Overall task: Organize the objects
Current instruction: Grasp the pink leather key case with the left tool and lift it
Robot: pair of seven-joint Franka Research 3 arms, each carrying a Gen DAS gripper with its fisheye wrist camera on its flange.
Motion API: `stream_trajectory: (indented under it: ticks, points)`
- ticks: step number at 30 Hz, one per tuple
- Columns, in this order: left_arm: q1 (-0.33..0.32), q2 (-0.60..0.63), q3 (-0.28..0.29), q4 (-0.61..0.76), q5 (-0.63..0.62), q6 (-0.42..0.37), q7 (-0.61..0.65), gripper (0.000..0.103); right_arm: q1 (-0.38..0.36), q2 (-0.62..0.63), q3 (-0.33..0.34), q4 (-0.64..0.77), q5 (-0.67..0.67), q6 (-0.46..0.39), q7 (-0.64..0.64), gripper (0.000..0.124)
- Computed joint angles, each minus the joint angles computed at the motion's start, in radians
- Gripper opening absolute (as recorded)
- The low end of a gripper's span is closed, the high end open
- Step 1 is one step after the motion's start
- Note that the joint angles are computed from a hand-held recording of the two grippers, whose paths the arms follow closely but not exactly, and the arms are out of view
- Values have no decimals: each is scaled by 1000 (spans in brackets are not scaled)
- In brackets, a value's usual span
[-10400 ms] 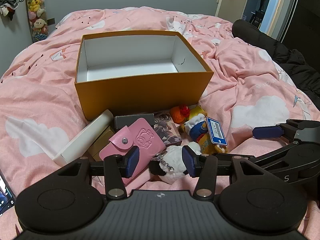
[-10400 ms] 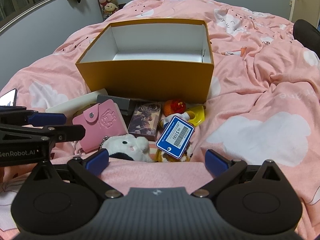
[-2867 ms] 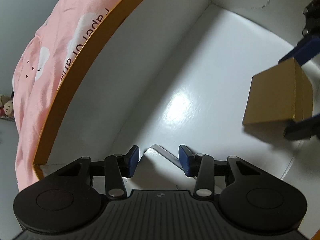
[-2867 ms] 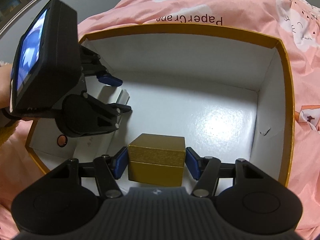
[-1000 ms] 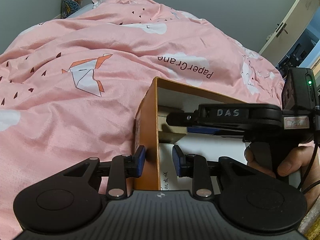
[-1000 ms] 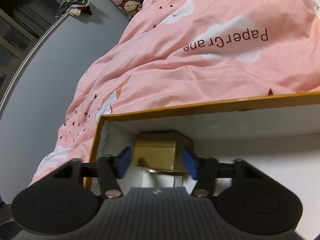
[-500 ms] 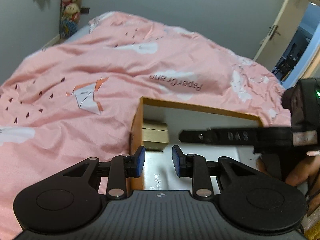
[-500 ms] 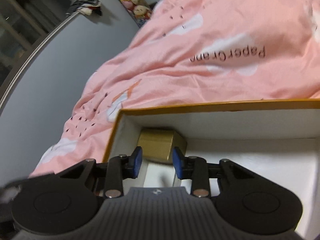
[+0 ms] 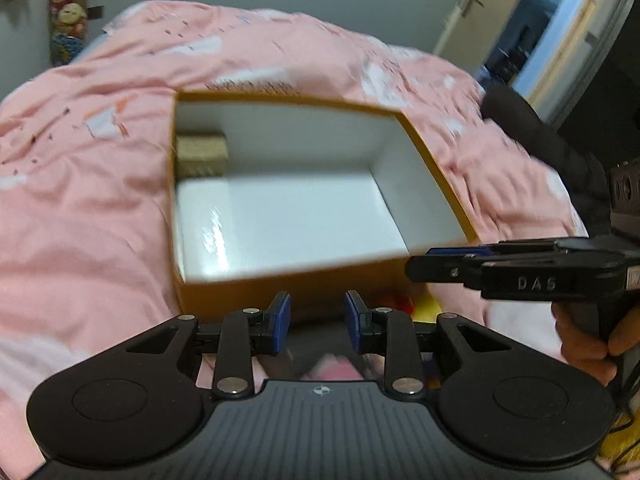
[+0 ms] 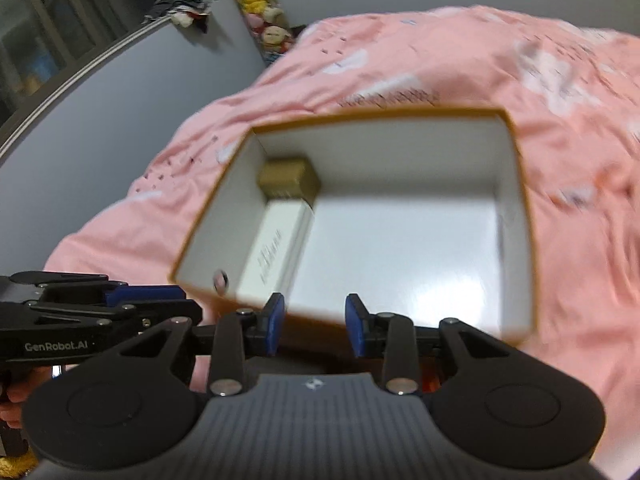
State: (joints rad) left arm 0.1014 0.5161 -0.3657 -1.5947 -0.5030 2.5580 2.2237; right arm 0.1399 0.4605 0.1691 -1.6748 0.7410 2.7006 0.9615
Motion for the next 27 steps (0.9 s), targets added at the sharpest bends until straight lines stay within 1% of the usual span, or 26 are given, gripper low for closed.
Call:
stream_trajectory:
  ticks: [3,5,6,8,10,14,15,16,18,21,24,27]
  points:
    - [-3,-40,3,-73,15,18,29,32,-19,-56,8,-102,56,-3,1,37]
    - [-14,-59,15,-112,42,35,37,36,-15,-72,2,-140,69,-9,4,37]
    - [-18,-63,20,-125,54,42,40,38,-9,-78,-3,-155,65,-14,7,37]
    - [-17,-71,20,-148,62,52,53,50,14,-77,-19,-174,31,-20,29,37]
    - [-19,-72,24,-158,80,49,67,55,29,-74,-26,-186,4,-18,42,37]
    - [-28,-50,39,-140,124,15,63,59,40,-56,-29,-179,-30,-20,57,36]
    - [-33,-33,46,-120,135,-3,43,59,42,-51,-32,-175,-40,-20,65,36]
    - [-35,-9,53,-84,145,-45,18,59,46,-43,-37,-167,-55,-26,81,36]
    - [-34,56,61,15,153,-154,-36,59,48,-29,-44,-154,-82,-43,107,36]
    - [-32,113,59,102,168,-236,-54,60,42,-12,-45,-136,-100,-69,135,36]
    - [-34,158,55,182,186,-328,-49,61,34,0,-37,-124,-102,-74,135,36]
    - [-49,178,59,221,213,-378,-42,60,38,4,-40,-119,-119,-75,141,36]
